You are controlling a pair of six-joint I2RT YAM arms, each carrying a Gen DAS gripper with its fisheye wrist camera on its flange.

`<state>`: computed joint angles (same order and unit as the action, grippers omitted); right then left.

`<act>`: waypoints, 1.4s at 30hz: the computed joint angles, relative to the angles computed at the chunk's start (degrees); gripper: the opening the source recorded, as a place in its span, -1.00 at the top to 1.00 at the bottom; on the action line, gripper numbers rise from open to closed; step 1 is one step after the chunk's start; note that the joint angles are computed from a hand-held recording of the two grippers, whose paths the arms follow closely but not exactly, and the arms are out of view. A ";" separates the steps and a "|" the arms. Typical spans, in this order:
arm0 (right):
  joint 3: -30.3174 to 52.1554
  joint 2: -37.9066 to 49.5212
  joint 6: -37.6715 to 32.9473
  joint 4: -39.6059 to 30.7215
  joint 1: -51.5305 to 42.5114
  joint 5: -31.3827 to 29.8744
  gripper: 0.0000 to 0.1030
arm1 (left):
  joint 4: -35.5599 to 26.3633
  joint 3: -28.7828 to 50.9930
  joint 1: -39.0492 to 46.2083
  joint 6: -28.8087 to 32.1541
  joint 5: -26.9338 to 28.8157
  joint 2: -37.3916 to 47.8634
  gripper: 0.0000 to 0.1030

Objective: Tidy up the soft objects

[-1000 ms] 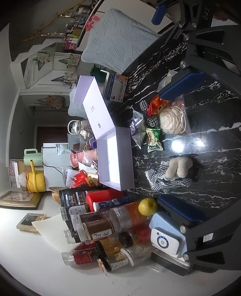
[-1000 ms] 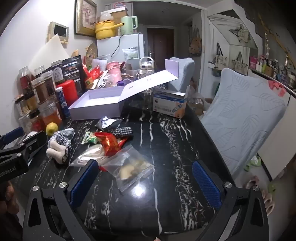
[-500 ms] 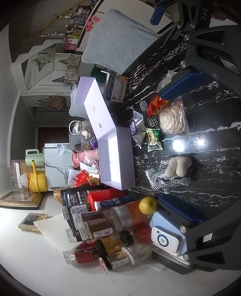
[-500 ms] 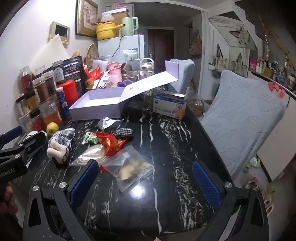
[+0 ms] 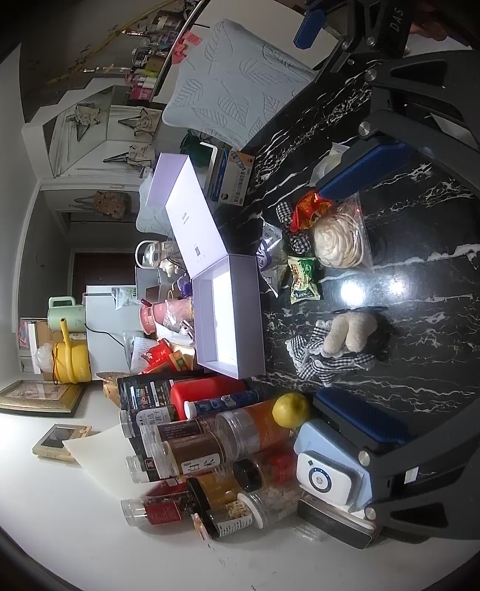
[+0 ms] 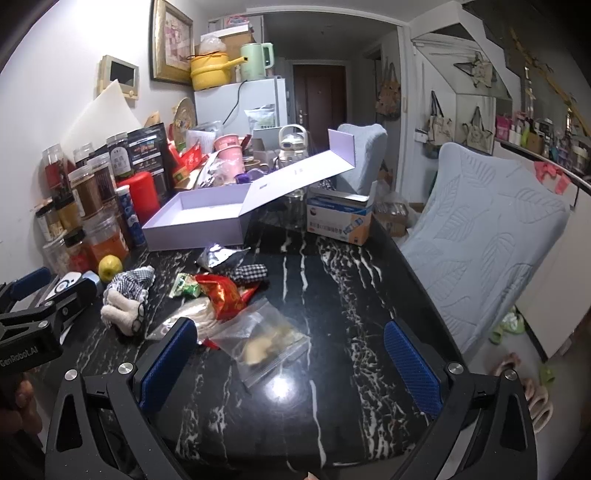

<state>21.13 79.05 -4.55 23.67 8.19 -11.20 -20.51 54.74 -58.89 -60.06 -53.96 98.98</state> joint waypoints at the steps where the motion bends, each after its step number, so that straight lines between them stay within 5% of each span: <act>1: 0.20 0.14 0.04 -0.07 0.09 0.07 -1.00 | 0.03 -0.04 0.01 0.10 0.09 -0.06 -1.00; 42: -1.35 1.66 -1.08 3.19 0.35 -0.53 -1.00 | 1.28 0.40 -0.62 1.75 1.13 0.55 -1.00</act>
